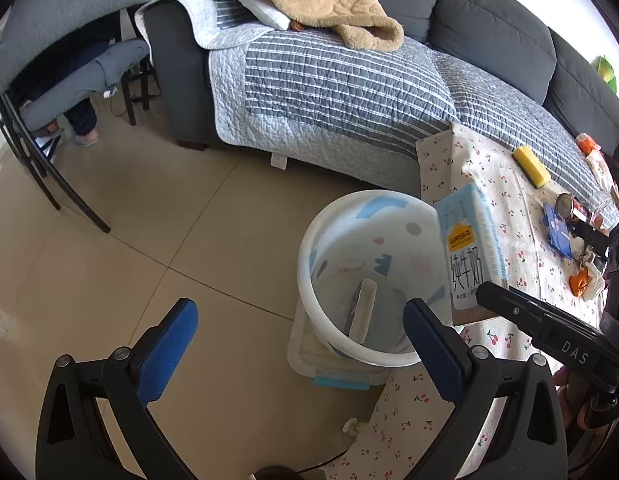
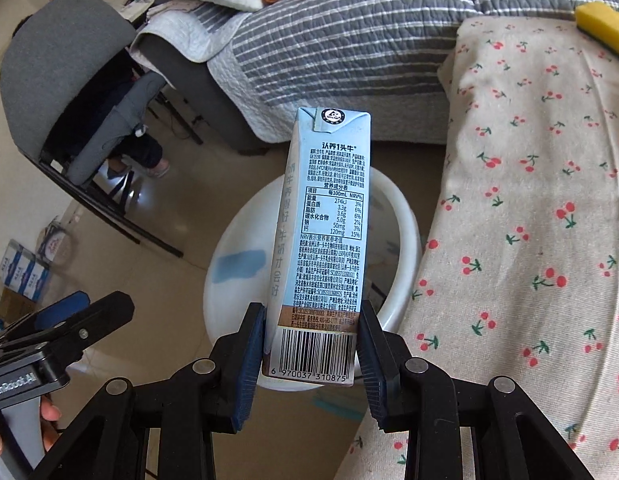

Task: Collect trash
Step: 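Drop the milk carton into the wastebasket with the right gripper, then grasp the orange peel with the left gripper and lift it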

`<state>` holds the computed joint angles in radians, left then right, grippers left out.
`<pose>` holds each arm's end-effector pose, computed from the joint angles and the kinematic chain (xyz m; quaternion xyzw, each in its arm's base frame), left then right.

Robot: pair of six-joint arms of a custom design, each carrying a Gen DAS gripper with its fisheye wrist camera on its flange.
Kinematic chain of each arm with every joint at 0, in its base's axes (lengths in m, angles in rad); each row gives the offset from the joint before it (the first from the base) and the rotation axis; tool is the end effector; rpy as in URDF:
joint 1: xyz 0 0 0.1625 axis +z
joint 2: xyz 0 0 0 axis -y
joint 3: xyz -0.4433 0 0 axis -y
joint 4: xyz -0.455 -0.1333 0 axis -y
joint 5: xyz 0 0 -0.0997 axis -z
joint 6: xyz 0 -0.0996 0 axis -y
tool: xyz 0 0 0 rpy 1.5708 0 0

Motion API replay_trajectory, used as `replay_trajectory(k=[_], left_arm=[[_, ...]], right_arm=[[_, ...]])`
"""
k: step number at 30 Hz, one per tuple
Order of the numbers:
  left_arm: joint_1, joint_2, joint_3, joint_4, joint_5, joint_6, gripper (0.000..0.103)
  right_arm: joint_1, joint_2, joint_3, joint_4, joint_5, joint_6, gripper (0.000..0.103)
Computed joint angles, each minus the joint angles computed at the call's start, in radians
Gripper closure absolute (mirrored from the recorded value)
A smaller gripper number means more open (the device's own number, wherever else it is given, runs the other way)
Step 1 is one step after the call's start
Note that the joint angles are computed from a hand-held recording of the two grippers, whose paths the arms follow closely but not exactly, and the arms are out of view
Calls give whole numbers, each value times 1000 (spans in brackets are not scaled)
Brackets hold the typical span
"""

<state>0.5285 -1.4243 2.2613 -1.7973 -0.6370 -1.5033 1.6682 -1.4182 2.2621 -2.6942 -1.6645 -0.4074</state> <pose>-0.2526 -0.3946 0.1575 -0.0629 0.8601 -0.3316 0.3826 0.1713 -0.4785 0.1928 0.2407 -0.9595 0.1303 0.0673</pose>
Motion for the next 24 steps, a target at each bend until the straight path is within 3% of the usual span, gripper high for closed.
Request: replay_trajectory(k=[3, 5, 7, 12, 16, 21, 24], left_arm=[[1, -4, 7, -24, 7, 11, 0], [-3, -9, 19, -53, 23, 30, 0], [-6, -3, 20, -65, 30, 44, 0], [-5, 22, 12, -140, 13, 85, 0], [-17, 56, -2, -196, -1, 128, 0], [-30, 137, -55, -216, -21, 203, 0], [-37, 187, -87, -231, -31, 239, 0]], right_arm=[[4, 16, -9, -19, -17, 22, 61], [1, 10, -16, -10, -15, 43, 51], [-2, -12, -18, 1, -18, 57, 33], [-3, -88, -21, -12, -59, 33, 0], [15, -138, -33, -25, -158, -25, 0], [31, -202, -35, -42, -249, -172, 0], [15, -243, -53, 41, -264, -188, 0]])
